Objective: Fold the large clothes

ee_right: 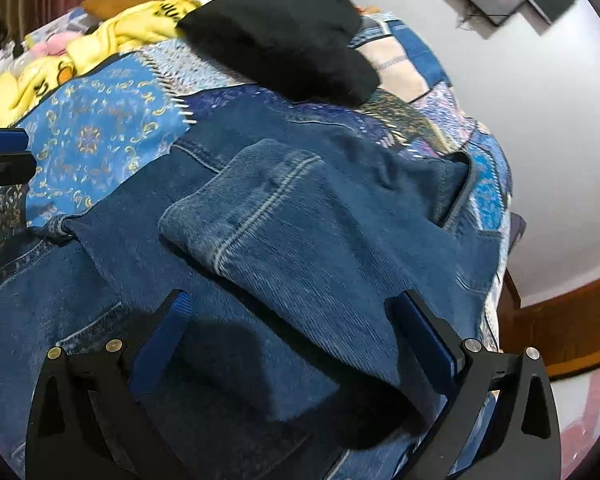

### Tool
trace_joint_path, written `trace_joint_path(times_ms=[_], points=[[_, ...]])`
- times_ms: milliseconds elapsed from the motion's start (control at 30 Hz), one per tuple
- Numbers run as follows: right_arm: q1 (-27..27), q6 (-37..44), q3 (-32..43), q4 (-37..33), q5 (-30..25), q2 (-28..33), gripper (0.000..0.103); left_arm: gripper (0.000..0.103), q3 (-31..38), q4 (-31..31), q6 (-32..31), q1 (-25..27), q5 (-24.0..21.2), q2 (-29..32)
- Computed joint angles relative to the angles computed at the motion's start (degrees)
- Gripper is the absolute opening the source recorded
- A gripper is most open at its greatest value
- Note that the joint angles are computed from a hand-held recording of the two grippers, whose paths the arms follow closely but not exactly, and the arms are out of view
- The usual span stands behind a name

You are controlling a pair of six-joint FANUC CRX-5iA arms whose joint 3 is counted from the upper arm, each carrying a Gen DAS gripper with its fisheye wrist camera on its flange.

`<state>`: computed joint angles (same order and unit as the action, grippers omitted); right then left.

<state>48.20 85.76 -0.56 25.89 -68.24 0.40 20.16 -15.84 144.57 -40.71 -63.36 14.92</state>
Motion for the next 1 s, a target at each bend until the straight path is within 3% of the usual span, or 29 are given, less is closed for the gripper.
trace_joint_path(times_ms=[133, 233, 300, 333, 367, 400, 633, 833, 1000], points=[[0.2, 3.0, 0.5, 0.5, 0.7, 1.0, 0.085, 0.034, -1.0, 1.1, 0.8, 0.4, 0.8, -0.3], [0.0, 3.8, 1.2, 0.4, 0.9, 2.1, 0.068, 0.034, -0.2, 0.6, 0.8, 0.1, 0.2, 0.0], [-0.3, 6.7, 2.5, -2.0, 0.5, 2.0, 0.041, 0.034, 0.7, -0.2, 0.6, -0.4, -0.6, 0.3], [-0.1, 7.3, 2.0, -2.0, 1.3, 1.4, 0.033, 0.034, 1.5, -0.8, 0.4, -0.7, -1.2, 0.6], [0.5, 5.9, 0.2, 0.6, 2.7, 0.4, 0.014, 0.034, 2.1, -1.2, 0.1, -1.0, -1.6, 0.9], [0.8, 4.7, -1.2, 2.4, 3.9, -0.6, 0.009, 0.034, 2.8, -1.5, -0.2, -1.3, -2.0, 1.2], [-5.1, 0.8, 2.1, -2.3, 6.5, -4.7, 0.008, 0.034, 8.2, -2.4, -2.7, -2.4, -4.4, 3.9], [-9.6, -12.6, -4.8, 8.4, 15.9, -12.9, 0.007, 0.042, 14.9, -3.7, -4.7, -3.6, -6.6, 7.6], [-16.1, -15.6, -3.6, 5.7, 17.3, -15.2, 0.007, 0.042, 23.1, -3.3, -7.9, -4.4, -9.0, 12.6]])
